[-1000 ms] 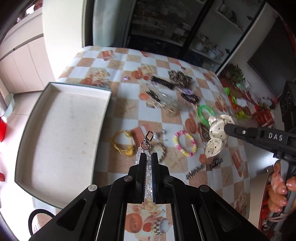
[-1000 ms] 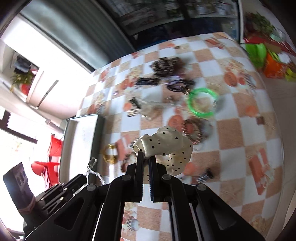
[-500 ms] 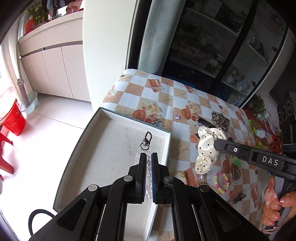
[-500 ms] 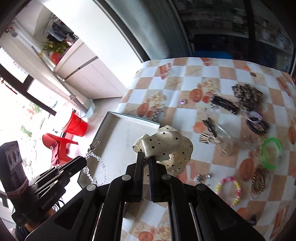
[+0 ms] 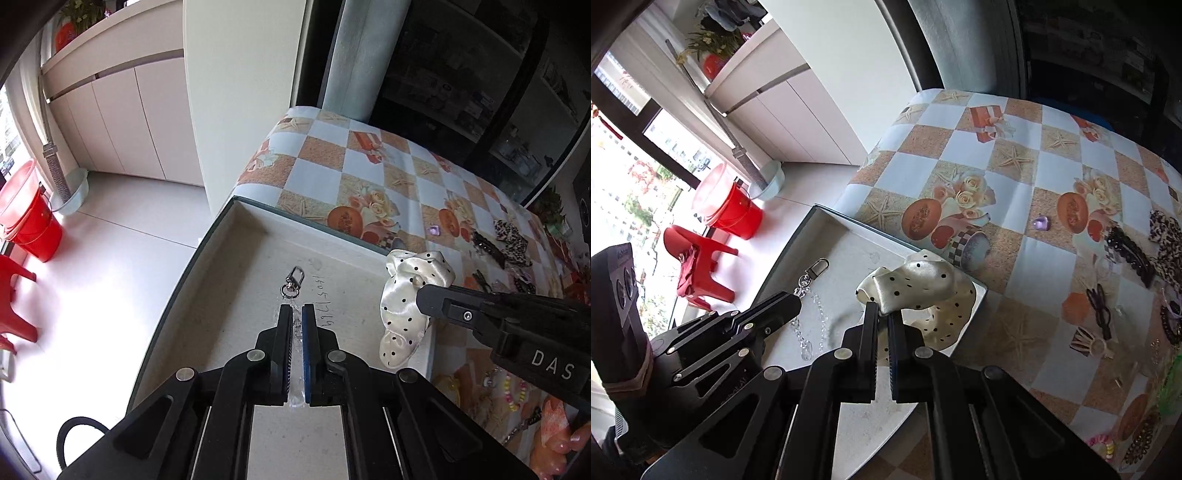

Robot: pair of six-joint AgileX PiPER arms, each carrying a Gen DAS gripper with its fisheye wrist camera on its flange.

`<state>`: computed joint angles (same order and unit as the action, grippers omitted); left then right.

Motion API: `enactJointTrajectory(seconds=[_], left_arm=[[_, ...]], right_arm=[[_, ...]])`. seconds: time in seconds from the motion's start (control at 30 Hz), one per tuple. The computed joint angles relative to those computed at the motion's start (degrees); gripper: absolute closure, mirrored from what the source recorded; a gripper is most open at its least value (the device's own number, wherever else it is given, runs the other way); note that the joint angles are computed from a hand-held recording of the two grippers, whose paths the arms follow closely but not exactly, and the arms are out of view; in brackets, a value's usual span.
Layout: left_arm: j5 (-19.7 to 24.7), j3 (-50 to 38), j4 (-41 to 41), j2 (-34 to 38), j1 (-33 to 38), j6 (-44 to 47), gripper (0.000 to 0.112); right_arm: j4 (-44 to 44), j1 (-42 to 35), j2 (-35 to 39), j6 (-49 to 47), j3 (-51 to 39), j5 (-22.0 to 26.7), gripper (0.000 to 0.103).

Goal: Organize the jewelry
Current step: 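Carry the bracelet into the tray with the left gripper while the right gripper carries the scrunchie there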

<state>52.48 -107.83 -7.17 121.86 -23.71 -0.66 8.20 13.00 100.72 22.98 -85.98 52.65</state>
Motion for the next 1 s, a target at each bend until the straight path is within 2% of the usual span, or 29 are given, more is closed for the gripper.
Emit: enactJointTrajectory(seconds=[0.47, 0.53, 0.57, 0.6, 0.67, 0.73, 0.9, 1.0], left_arm=[[2.7, -3.5, 6.9, 6.2, -1.9, -5.1, 0.104], [3.1, -4.1, 7.2, 6.5, -2.0, -5.6, 0.105], [3.3, -4.3, 7.5, 6.7, -2.1, -5.8, 0.105], [3.5, -4.4, 7.8, 6.7, -2.1, -6.0, 0.104], [3.8, -4.4, 8.6, 6.6, -2.3, -6.5, 0.104], [3.8, -4.1, 9.1, 6.3, -2.3, -6.9, 0.104], [3.9, -3.2, 10.6, 5.3, -2.5, -8.2, 0.104], [4.2, -3.1, 11.4, 4.9, -2.7, -8.4, 0.104]], right_arm=[[8.2, -3.0, 8.0, -5.2, -0.4, -2.0, 0.096], [9.1, -3.4, 8.4, -5.8, -0.6, -1.6, 0.092], [9.4, -3.6, 8.4, -5.9, -0.6, -1.4, 0.083], [9.5, -3.7, 8.3, -5.8, -0.6, -1.1, 0.07], [10.2, -4.0, 8.3, -6.1, -0.6, -1.3, 0.058], [10.5, -4.1, 7.8, -6.5, -0.8, -1.0, 0.057], [10.4, -4.5, 5.3, -6.2, -1.3, -0.5, 0.044], [10.1, -5.0, 3.0, -5.1, -0.6, -0.5, 0.041]])
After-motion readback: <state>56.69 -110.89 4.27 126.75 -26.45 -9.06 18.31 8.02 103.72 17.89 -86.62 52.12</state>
